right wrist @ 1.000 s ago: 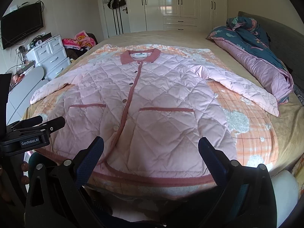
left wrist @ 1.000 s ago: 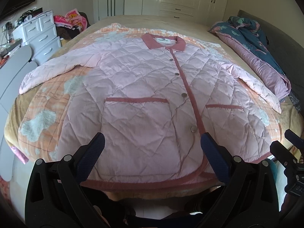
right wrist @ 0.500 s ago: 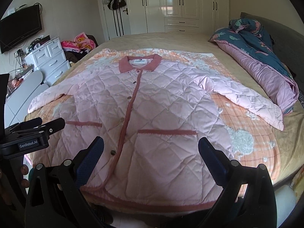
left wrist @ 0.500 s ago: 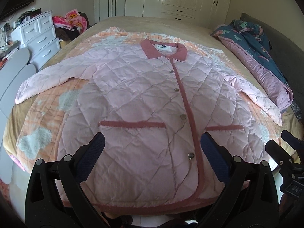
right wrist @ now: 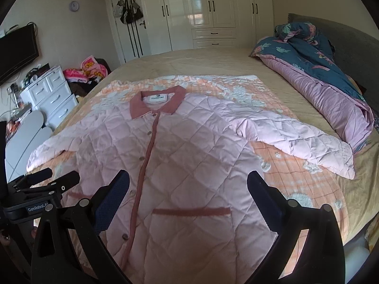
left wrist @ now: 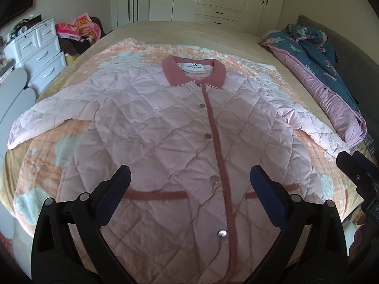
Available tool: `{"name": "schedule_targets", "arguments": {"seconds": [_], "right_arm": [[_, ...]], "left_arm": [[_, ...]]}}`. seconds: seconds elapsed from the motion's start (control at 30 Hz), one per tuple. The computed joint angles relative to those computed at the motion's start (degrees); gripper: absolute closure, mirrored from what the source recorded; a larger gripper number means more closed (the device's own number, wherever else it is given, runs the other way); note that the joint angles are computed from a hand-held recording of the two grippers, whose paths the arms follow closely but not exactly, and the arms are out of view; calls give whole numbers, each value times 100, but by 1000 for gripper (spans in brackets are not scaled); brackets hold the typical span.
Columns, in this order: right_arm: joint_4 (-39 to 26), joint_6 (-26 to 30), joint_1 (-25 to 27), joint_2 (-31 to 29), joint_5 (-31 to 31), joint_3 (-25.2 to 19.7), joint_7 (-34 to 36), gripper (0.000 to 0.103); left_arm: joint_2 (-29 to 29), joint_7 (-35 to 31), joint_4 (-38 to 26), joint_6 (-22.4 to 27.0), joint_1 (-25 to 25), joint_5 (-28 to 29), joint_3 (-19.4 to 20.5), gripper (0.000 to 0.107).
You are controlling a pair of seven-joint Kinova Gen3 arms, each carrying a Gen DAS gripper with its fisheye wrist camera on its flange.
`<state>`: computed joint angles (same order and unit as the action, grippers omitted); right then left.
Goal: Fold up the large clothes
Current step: 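Move the right tool to the jacket sleeve cuff and grasp it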
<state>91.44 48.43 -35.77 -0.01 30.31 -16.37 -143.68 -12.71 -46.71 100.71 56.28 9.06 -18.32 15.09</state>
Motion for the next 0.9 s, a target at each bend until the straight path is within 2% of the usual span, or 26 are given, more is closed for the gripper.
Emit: {"name": "schedule_targets", "arguments": {"seconds": [0.1, 0.43, 0.9], "right_arm": [[-65, -29, 86, 71, -36, 101, 30, 4], [-160, -136, 403, 292, -220, 452, 143, 4], [191, -483, 959, 509, -460, 917, -233, 4]], "left_arm": [[232, 58, -171, -32, 0, -110, 44, 13], [869, 10, -649, -158, 292, -288, -221, 13], [1600, -301, -1069, -465, 617, -13, -655, 13]]}}
